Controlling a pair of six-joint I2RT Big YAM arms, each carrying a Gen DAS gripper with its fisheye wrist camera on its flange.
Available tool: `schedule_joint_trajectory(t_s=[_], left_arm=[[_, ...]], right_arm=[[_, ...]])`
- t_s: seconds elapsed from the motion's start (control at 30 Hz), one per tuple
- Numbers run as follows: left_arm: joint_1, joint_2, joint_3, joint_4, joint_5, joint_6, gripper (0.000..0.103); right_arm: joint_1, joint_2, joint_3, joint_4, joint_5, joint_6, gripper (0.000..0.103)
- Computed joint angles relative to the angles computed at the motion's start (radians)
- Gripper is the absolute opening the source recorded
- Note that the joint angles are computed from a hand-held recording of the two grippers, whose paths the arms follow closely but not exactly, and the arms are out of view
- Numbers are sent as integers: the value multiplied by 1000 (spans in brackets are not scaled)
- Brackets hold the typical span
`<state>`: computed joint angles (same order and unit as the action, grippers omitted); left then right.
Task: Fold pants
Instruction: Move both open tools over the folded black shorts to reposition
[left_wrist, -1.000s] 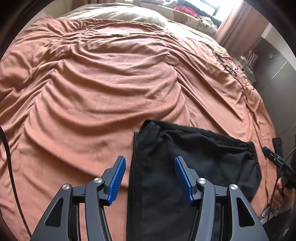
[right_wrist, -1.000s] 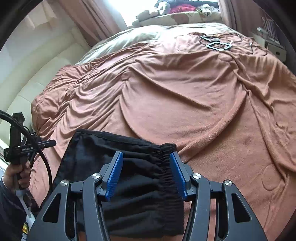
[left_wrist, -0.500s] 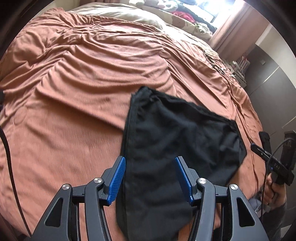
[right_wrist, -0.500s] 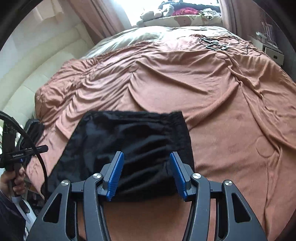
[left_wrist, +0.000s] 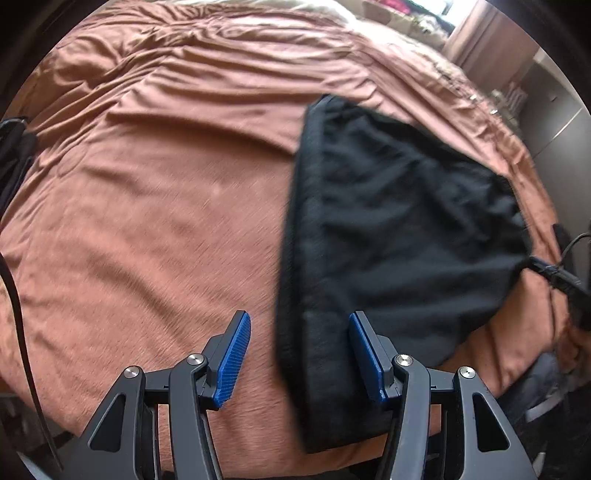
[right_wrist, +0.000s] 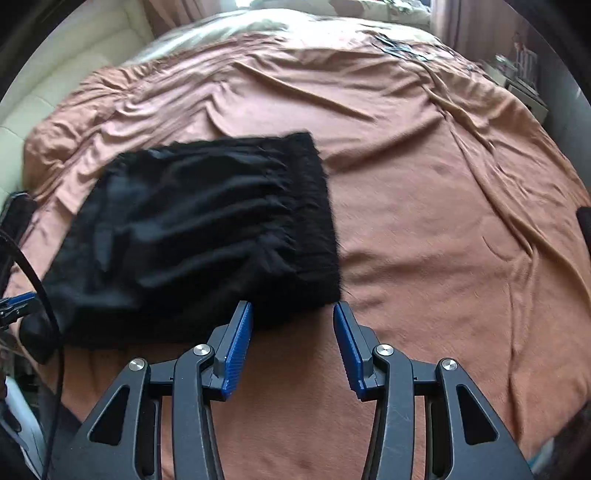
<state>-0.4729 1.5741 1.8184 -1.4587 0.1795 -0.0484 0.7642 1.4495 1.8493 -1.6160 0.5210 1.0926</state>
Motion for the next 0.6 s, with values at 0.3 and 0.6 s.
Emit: schedule_joint_trajectory(t_s=[0.3, 0.6], left_arm=[[33, -13, -33, 19, -6, -10, 58], [96, -114, -106, 89, 154, -75, 58]], right_arm=[[48, -6, 31, 3, 58, 54, 43], [140, 96, 207, -12, 153, 36, 43]])
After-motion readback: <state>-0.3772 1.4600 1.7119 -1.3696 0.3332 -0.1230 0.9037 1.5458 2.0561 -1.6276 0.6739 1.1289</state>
